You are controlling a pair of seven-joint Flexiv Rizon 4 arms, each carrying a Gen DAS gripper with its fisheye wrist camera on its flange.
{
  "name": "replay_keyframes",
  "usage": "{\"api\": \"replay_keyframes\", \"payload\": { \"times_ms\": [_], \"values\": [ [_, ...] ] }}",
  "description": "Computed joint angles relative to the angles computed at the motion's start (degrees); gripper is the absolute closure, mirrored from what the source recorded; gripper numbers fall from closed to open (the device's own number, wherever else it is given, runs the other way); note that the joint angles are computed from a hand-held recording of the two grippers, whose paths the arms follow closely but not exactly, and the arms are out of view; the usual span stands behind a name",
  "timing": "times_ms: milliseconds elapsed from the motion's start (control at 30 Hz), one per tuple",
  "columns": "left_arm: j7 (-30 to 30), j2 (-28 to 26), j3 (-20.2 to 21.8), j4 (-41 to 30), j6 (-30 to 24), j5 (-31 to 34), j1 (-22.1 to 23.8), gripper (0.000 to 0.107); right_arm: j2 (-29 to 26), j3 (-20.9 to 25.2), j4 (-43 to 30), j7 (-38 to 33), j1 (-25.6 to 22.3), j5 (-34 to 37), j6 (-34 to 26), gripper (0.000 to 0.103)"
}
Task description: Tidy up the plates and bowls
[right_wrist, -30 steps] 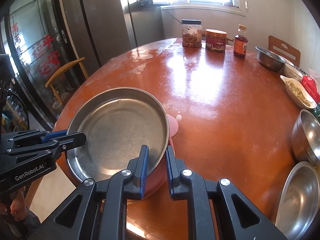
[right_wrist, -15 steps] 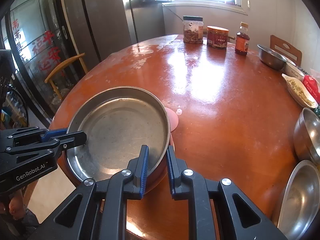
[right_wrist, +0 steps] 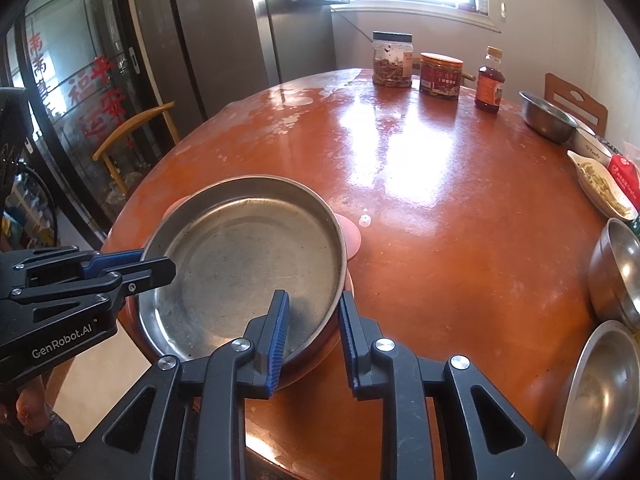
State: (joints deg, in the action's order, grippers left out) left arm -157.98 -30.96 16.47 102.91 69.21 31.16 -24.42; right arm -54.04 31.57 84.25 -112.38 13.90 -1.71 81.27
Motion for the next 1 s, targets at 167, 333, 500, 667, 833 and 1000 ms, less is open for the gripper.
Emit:
{"api": "replay_keyframes", "payload": {
  "times_ms": [167,333,500,667,833,1000],
  "values": [
    [-0.81,0.41,0.54,0.41,0.35,0.76,-0.41,0.088,0.11,0.0,0.19,0.11,-0.01,0.29,0.41,0.072],
    [-2.0,1.04,0.86,0.72,0.16,1.83,-0.81,0.088,0.36,-0.02,0.8,0.54,-0.15,0.08,1.69,0.071],
    [-3.61,2.01,0.93,0.45,-1.02,3.95,-1.34,0.088,0.61,0.09,1.29,1.49,-0.55,-0.45,2.84,0.069],
    [-3.57,2.6,-0.25,-0.19,-2.64,5.26,-0.81,0.086,0.75,0.5,1.9,2.16,-1.15,-1.47,3.95,0.068],
    [-4.24,2.93,-1.22,-1.63,-4.7,7.02,-0.81,0.084,0.64,1.67,2.22,2.57,-2.39,-2.11,4.99,0.062],
    [-3.95,2.87,-2.58,-3.1,-6.53,7.67,-0.34,0.074,0.44,3.39,2.29,3.01,-4.16,-2.54,5.2,0.062]
  ]
}}
